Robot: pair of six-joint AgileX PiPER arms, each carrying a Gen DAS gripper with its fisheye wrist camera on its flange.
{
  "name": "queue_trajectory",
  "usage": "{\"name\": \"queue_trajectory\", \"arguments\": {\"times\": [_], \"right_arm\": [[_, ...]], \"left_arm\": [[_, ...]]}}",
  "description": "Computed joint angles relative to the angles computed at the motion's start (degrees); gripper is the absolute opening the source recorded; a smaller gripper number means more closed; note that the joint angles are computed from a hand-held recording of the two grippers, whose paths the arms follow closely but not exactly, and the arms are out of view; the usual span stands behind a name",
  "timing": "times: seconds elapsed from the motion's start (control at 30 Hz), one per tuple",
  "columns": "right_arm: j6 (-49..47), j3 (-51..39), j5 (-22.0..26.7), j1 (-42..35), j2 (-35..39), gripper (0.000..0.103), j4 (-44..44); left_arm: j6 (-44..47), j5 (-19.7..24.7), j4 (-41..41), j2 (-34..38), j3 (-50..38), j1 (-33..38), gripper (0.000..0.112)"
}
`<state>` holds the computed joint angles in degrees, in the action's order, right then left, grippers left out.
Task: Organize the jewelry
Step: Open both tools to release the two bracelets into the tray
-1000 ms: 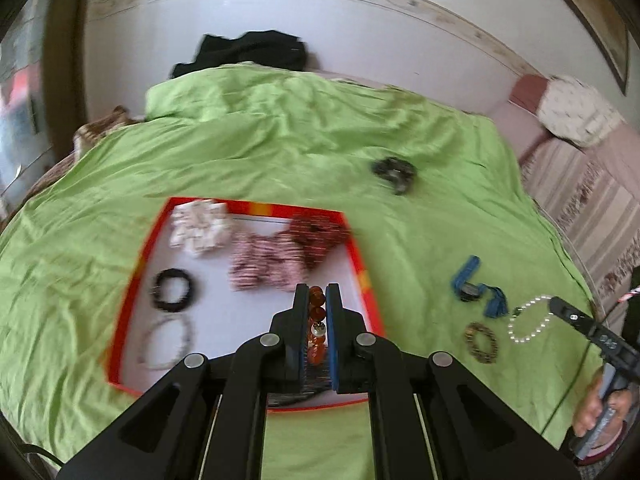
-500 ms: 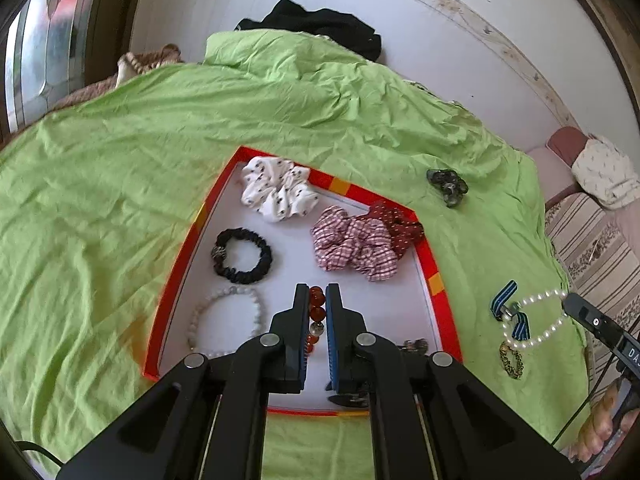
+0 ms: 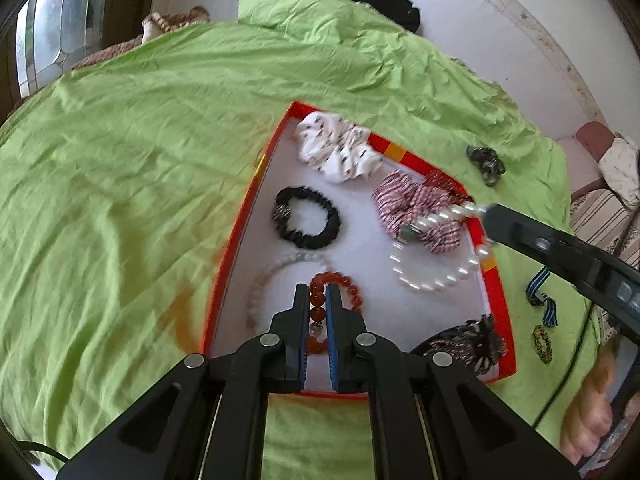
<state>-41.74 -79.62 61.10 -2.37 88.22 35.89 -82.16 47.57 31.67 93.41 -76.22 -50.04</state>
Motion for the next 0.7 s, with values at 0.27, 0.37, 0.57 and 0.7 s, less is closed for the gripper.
{"name": "queue_trajectory", "arguments": {"times": [0.27,0.37,0.57,0.7], "right_arm": [[4.79,-0.53,-2.85,1.48,4.44,0.011,-5.90],[5.37,-0.26,-3.21,0.92,5.26,0.011,-7.26],[5.41,-0.02,-2.40,-0.17,5.97,0.011,-6.94],[4.05,0.26,-2.31,-0.68,4.83,0.017,-6.72]], "left_arm": [[5.04,0.14,-3.72,2.15,-2.40,0.11,0.007],[4.51,2.03,-2.74,2.86,-3.64,-0.69,0.007],[-0.08,1.68,1.89,1.40,-2.29,-2.10,0.017],[-3.33,2.97,6.64,1.48,-3.05,-3.80,0.044]]}}
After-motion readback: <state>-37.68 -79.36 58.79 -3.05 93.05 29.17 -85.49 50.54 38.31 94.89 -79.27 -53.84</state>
